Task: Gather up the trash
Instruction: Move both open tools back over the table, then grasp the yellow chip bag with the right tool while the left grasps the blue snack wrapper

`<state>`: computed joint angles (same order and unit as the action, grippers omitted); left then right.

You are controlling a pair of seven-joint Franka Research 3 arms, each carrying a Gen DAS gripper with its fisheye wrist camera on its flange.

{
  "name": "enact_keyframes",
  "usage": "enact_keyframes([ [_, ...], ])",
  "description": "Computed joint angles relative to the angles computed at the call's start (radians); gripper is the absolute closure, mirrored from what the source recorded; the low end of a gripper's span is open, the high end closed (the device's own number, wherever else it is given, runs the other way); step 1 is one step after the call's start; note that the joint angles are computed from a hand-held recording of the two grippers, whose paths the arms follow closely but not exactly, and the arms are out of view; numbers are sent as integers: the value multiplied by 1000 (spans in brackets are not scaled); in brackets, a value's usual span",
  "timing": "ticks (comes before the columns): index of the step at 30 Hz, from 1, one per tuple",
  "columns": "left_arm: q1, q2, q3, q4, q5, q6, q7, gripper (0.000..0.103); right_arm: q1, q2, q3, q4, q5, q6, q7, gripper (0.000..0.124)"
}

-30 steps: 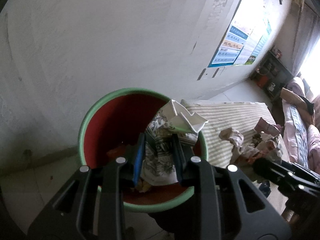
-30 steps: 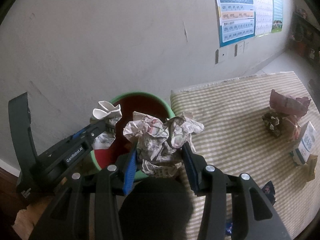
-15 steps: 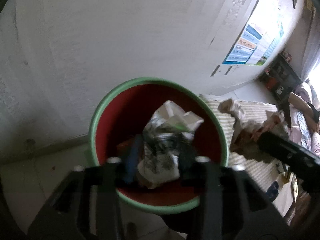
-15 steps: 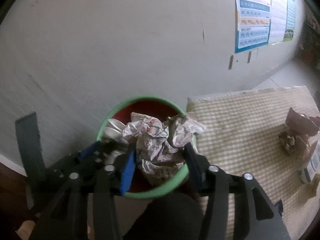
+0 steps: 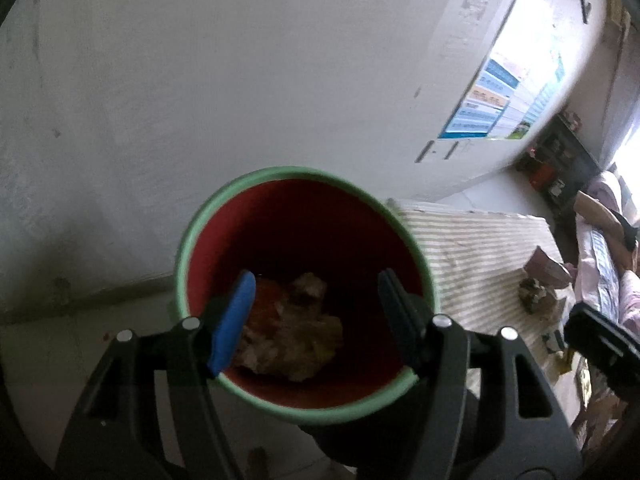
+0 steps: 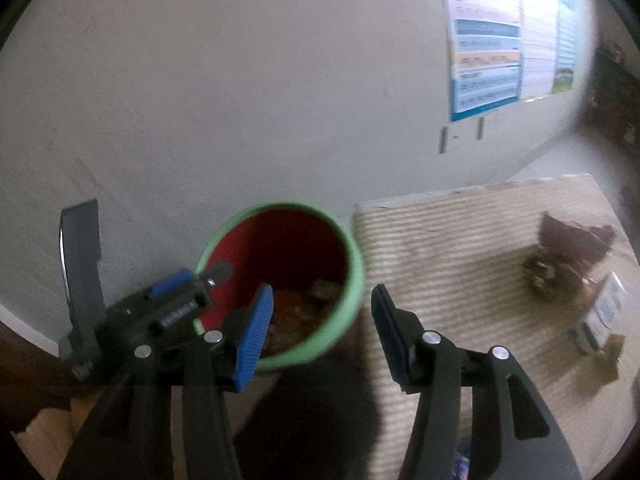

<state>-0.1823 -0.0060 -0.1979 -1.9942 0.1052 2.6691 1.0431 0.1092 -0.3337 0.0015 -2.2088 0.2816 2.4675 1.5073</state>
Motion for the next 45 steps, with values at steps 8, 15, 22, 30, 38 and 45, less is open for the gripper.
enact_keyframes([
  [8,-50,20,-37,52,-11,-11,62,40,-143,-108,-33,-98,-134,-12,49,73],
  [15,-99,59,-61,112,51,-63,56,38,-321,-44,-90,-71,-315,-72,70,69],
  [22,-157,153,-104,221,28,-152,113,38,-406,54,-180,-25,-260,-106,96,69],
  [30,-230,225,-153,284,-23,-212,269,38,-396,158,-154,38,-380,-233,86,68],
  [38,-251,246,-160,293,-74,-241,333,38,-387,156,-174,11,-337,-198,104,94],
  [45,-256,298,-178,315,-149,-305,422,38,-378,61,-192,-21,-183,-188,56,94],
])
